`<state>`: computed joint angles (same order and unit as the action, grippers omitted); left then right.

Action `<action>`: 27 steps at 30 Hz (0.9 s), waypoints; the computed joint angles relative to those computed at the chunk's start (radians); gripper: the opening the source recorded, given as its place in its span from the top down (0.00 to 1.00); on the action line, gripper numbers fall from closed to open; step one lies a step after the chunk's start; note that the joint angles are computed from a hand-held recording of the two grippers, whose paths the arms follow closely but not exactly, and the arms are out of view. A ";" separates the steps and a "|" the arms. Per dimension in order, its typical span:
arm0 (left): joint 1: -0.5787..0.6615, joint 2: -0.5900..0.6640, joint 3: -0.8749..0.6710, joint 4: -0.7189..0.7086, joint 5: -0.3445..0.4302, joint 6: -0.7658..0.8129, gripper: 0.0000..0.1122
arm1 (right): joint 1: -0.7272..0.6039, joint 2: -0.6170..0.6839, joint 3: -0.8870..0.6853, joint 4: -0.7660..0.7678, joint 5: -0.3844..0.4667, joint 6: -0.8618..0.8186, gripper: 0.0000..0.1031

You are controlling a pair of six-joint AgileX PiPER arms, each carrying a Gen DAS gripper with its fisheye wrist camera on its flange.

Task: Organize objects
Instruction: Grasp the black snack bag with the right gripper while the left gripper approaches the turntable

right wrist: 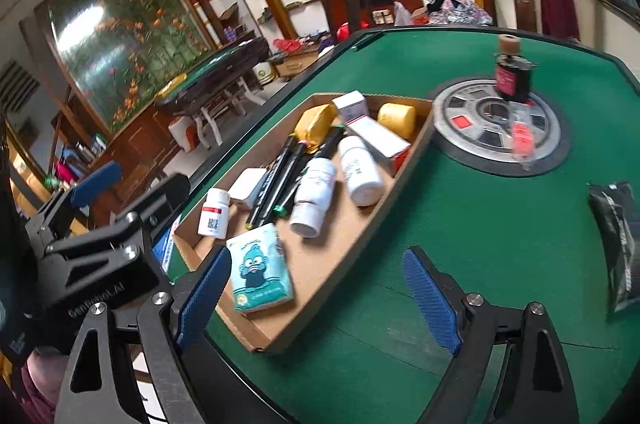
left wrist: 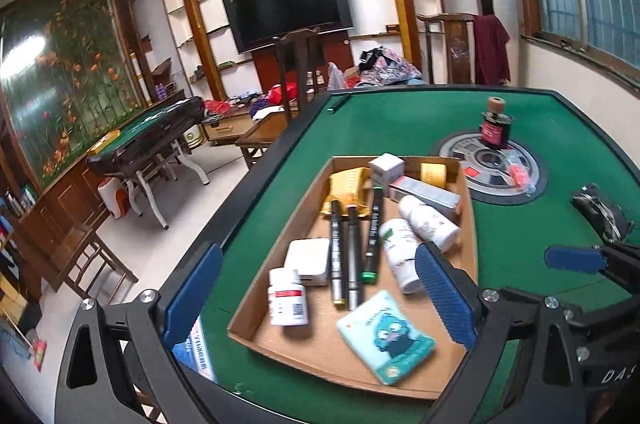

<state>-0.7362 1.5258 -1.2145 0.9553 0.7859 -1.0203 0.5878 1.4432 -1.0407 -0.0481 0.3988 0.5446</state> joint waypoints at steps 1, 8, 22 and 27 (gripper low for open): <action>-0.013 0.011 -0.012 -0.001 0.010 0.004 0.14 | -0.011 -0.015 0.016 0.007 -0.006 -0.004 0.11; -0.080 0.086 -0.096 -0.028 0.061 0.050 0.14 | -0.108 -0.083 0.104 0.161 -0.042 -0.146 0.10; -0.061 0.243 -0.274 -0.346 -0.011 0.292 0.14 | -0.636 -0.270 0.218 0.350 0.058 -0.481 0.10; -0.037 0.297 -0.329 -0.486 -0.056 0.364 0.14 | -0.819 -0.218 0.184 0.335 0.124 -0.547 0.10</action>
<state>-0.7737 1.8228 -1.5437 0.4689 0.7300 -0.6561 -0.2314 1.2256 -0.8569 0.2872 0.5230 -0.0021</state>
